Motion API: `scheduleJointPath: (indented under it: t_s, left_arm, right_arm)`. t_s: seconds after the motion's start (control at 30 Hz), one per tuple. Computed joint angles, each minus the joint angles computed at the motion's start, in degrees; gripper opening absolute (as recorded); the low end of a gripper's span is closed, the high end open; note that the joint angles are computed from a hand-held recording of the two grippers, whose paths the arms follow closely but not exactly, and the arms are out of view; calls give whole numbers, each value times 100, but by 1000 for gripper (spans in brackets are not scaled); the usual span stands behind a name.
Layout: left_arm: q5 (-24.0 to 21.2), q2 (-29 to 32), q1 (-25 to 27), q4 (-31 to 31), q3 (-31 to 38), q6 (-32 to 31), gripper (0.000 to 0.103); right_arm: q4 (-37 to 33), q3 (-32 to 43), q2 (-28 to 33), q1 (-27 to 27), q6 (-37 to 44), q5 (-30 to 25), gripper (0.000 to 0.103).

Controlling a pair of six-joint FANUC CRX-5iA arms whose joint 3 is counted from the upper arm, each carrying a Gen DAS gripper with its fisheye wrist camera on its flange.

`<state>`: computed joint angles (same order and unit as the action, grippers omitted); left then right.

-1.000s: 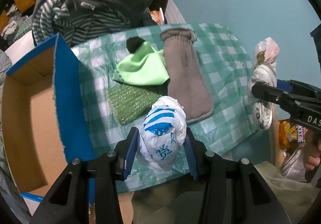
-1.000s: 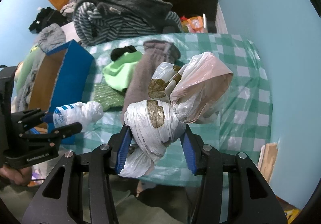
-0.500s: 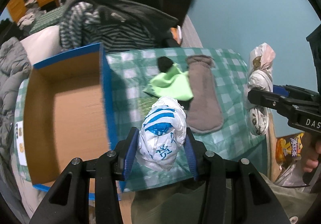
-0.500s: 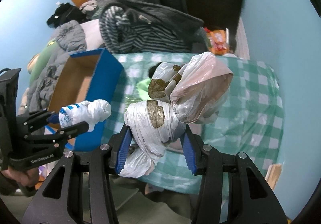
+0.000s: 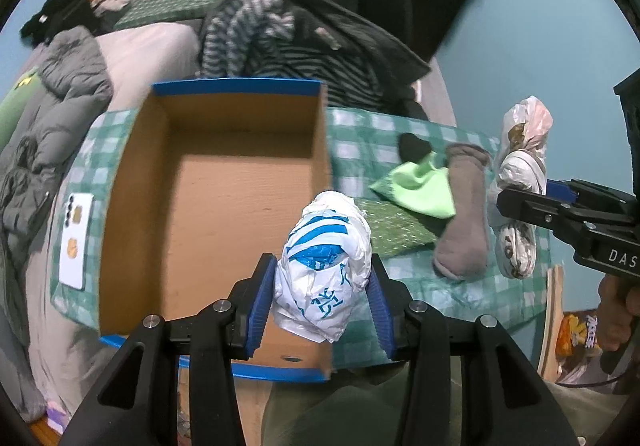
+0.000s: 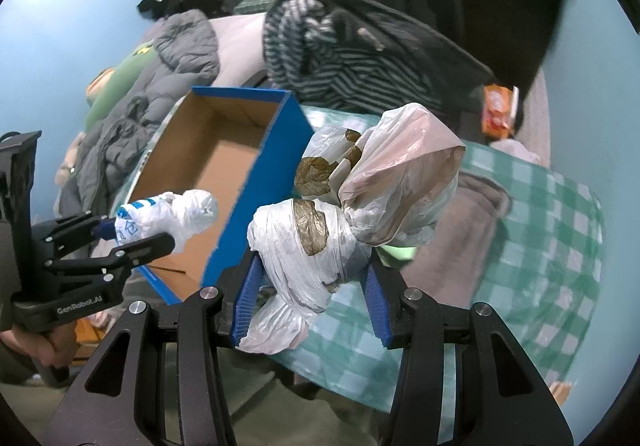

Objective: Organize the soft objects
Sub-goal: 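Carry both items over the box and open both tools to drop them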

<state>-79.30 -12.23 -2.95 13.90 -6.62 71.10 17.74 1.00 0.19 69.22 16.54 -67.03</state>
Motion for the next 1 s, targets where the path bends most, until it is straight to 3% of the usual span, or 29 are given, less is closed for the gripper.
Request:
scheduleJointPath:
  t_s: [0.5,1.0]
  left_arm:
    - [74,82,909,-70,-75,-83,45]
    - [178,321,1390,-156,-175,-309,45]
  right_arm:
    - [-653,1364,1200,-403,1387,526,48]
    - [-1491,2550,2235,-645,2233,371,48]
